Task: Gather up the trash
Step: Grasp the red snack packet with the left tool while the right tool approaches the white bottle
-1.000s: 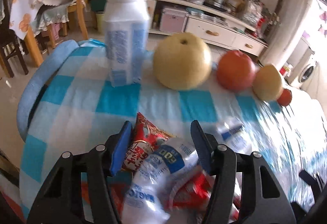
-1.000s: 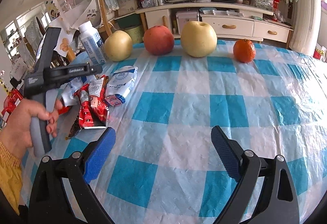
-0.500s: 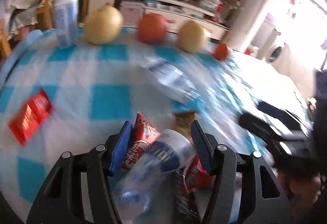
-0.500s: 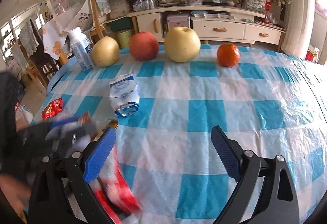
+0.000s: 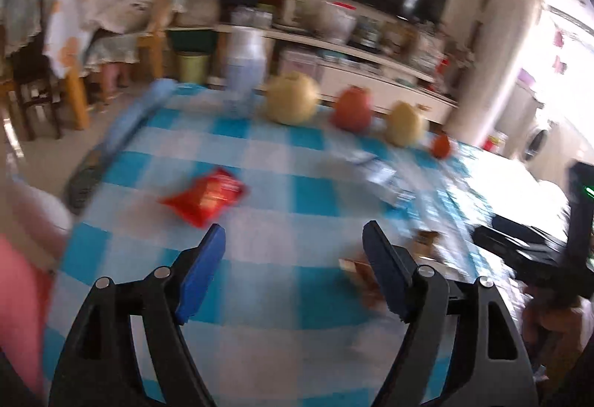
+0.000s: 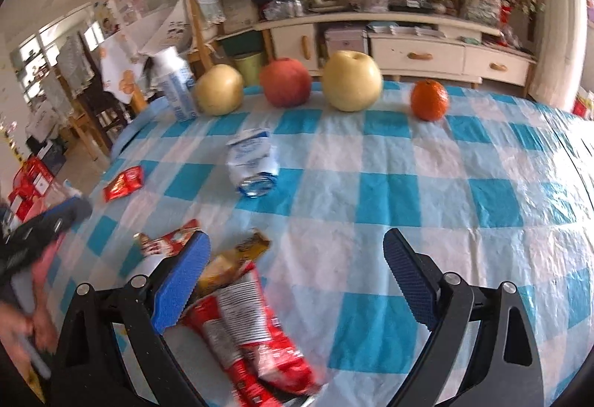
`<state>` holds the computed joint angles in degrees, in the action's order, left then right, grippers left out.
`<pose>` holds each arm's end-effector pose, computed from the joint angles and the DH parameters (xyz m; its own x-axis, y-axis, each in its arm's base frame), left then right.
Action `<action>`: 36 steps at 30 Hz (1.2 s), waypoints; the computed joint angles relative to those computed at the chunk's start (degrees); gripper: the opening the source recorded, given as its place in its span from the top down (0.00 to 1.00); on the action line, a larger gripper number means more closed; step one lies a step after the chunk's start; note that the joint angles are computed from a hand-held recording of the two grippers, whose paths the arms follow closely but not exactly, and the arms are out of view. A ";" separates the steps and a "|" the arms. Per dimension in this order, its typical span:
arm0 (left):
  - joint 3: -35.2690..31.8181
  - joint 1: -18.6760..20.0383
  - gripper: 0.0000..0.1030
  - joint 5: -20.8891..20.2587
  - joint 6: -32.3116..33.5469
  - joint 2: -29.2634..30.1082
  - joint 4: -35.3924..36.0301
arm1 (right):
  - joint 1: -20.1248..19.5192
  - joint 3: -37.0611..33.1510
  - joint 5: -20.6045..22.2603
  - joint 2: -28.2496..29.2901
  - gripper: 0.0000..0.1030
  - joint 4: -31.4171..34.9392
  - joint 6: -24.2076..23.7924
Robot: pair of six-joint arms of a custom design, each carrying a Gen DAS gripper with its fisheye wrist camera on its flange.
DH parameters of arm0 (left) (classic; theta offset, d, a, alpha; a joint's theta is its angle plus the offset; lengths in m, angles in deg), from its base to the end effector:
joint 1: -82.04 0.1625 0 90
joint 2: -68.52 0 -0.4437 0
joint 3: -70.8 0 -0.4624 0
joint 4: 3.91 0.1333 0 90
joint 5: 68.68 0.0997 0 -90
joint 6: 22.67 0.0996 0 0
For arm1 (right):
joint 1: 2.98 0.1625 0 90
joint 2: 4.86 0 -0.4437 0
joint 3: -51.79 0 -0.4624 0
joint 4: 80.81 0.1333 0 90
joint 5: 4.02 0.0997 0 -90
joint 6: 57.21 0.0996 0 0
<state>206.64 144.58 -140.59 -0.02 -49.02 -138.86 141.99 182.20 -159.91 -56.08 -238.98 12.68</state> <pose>-0.0228 -0.4000 0.3708 -0.6790 0.5959 -0.4289 0.7299 0.6107 -0.3071 0.3967 -0.2263 -0.0048 -0.7862 0.3796 0.4875 -0.1903 0.6019 -0.7756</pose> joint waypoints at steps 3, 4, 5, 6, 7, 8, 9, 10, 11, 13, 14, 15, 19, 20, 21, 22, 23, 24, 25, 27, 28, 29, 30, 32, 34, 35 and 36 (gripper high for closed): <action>-2.26 2.42 0.25 1.43 0.43 4.22 -2.79 | 0.86 -1.26 0.53 2.05 0.09 -4.48 -5.61; -2.97 3.08 0.25 1.66 0.63 5.14 -3.21 | 1.19 -1.71 0.64 2.74 0.09 -5.93 -7.43; -3.46 3.57 0.25 2.12 0.92 6.33 -4.26 | 1.50 -2.15 0.76 3.39 0.09 -7.28 -9.13; -3.78 3.79 0.25 2.43 1.20 7.02 -4.81 | 1.59 -2.42 0.90 3.85 0.09 -8.43 -10.39; -4.07 3.92 0.25 2.73 1.88 8.07 -5.71 | 1.76 -2.86 1.44 4.82 0.09 -11.13 -12.91; -4.23 3.92 0.25 2.90 2.97 8.90 -6.58 | 1.84 -3.14 1.96 5.40 0.09 -12.83 -14.49; -4.37 4.13 0.25 2.92 4.21 9.27 -6.98 | 1.86 -3.38 2.48 5.86 0.09 -14.15 -15.77; -4.35 3.92 0.25 3.58 6.33 10.23 -8.10 | 1.81 -3.68 2.96 6.37 0.09 -15.39 -17.02; -4.26 3.73 0.25 4.38 8.05 10.84 -9.03 | 1.77 -4.03 3.61 6.94 0.09 -16.76 -18.69; -4.01 3.62 0.25 5.73 11.09 11.65 -10.88 | 1.60 -4.74 4.40 7.88 0.09 -18.17 -21.10; -4.16 3.75 0.25 5.67 11.86 12.27 -11.45 | 1.56 -5.02 4.72 8.23 0.09 -18.45 -21.67; -4.41 3.99 0.25 5.21 12.34 12.73 -11.64 | 1.41 -5.29 5.17 8.55 0.09 -18.81 -22.33; -5.01 4.72 0.25 3.17 14.22 14.45 -11.54 | 1.05 -6.02 7.74 9.95 0.09 -22.14 -25.83; -4.97 4.66 0.25 3.41 14.74 14.82 -11.45 | 0.97 -6.44 8.41 10.42 0.09 -22.35 -26.93; -4.98 4.59 0.25 3.91 15.08 15.28 -11.32 | 0.92 -6.78 8.63 10.67 0.09 -21.80 -27.34; -5.34 4.41 0.26 4.84 14.55 15.86 -10.23 | 0.86 -7.22 8.90 10.94 0.09 -20.95 -27.65; -5.53 4.36 0.27 4.91 14.26 16.03 -9.81 | 0.81 -7.43 9.12 11.16 0.09 -20.66 -27.84; -5.65 4.46 0.28 4.34 13.99 15.95 -9.64 | 0.76 -7.62 9.41 11.41 0.09 -20.67 -28.22; -5.61 4.51 0.29 4.08 13.67 15.83 -9.51 | 0.70 -7.80 9.69 11.60 0.09 -20.71 -28.69; -5.74 4.28 0.36 5.08 12.47 16.09 -8.35 | 0.63 -8.48 9.69 12.00 0.09 -19.06 -29.11; -5.72 4.25 0.39 5.55 12.32 16.25 -7.89 | 0.52 -8.62 9.70 12.09 0.09 -18.60 -29.26; -5.53 4.08 0.41 6.10 12.26 16.20 -7.79 | 0.46 -8.88 9.86 12.25 0.09 -17.89 -29.39; -5.31 3.92 0.42 6.32 12.26 16.01 -7.86 | 0.35 -9.03 10.18 12.41 0.09 -17.57 -29.61; -5.19 3.78 0.48 6.38 11.55 15.79 -7.15 | 0.15 -9.25 10.53 12.69 0.09 -16.95 -29.83; -5.01 3.59 0.49 6.73 10.90 15.58 -6.72 | -0.07 -9.56 10.68 12.92 0.09 -15.71 -29.69; -5.04 3.52 0.53 6.77 10.55 15.53 -6.51 | -0.21 -9.66 10.88 13.04 0.09 -15.37 -29.72; -5.11 3.48 0.56 6.81 10.21 15.49 -6.30 | -0.38 -9.66 11.24 13.11 0.09 -15.51 -29.94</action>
<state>201.53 148.06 -133.78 10.19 -33.53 -145.16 141.61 172.55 -148.67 -42.97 -254.49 -17.27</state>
